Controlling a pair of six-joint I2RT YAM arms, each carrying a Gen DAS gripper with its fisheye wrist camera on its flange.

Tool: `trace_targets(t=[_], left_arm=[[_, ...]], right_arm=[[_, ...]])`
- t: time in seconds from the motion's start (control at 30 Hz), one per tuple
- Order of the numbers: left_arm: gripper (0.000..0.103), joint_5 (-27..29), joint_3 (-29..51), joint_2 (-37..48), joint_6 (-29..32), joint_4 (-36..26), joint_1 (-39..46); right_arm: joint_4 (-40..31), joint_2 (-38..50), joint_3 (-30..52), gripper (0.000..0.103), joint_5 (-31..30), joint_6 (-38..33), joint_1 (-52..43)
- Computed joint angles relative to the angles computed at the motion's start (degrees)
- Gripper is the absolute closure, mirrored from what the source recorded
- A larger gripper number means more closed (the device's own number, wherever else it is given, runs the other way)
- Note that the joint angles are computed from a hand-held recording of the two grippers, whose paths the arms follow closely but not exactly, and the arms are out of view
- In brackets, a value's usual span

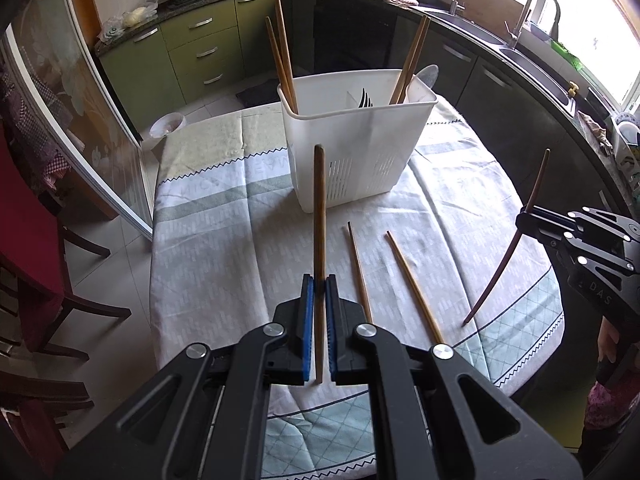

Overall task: Organize utensils
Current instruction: 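Lift the chopsticks upright in both tools and carry them toward the basket, then lower both chopsticks into the white basket and open both tools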

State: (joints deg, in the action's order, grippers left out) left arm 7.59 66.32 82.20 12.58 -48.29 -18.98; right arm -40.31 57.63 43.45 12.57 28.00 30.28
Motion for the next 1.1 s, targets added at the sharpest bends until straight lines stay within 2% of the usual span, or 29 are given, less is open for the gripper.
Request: trace_targets(t=[0.27, 0.7, 0.9, 1.1], left_arm=[[0.097, 1.0, -0.5, -1.4, 0.3, -0.7, 0.1], [0.097, 3.4, 2.8, -3.1, 0.6, -3.1, 0.9], [0.097, 4.7, 8.5, -3.0, -0.2, -6.0, 0.4], [0.097, 4.2, 19.2, -1.6, -1.8, -9.1, -1.2]], right_arm=[[-0.8, -0.4, 0.7, 0.096, 0.4, 0.3, 0.9], [-2.4, -0.4, 4.5, 0.096, 1.7, -0.2, 2.2], [-4.0, 0.7, 9.1, 0.096, 1.9, -1.6, 2.2], [-7.6, 1.4, 19.0, 0.096, 3.5, -3.9, 2.4]])
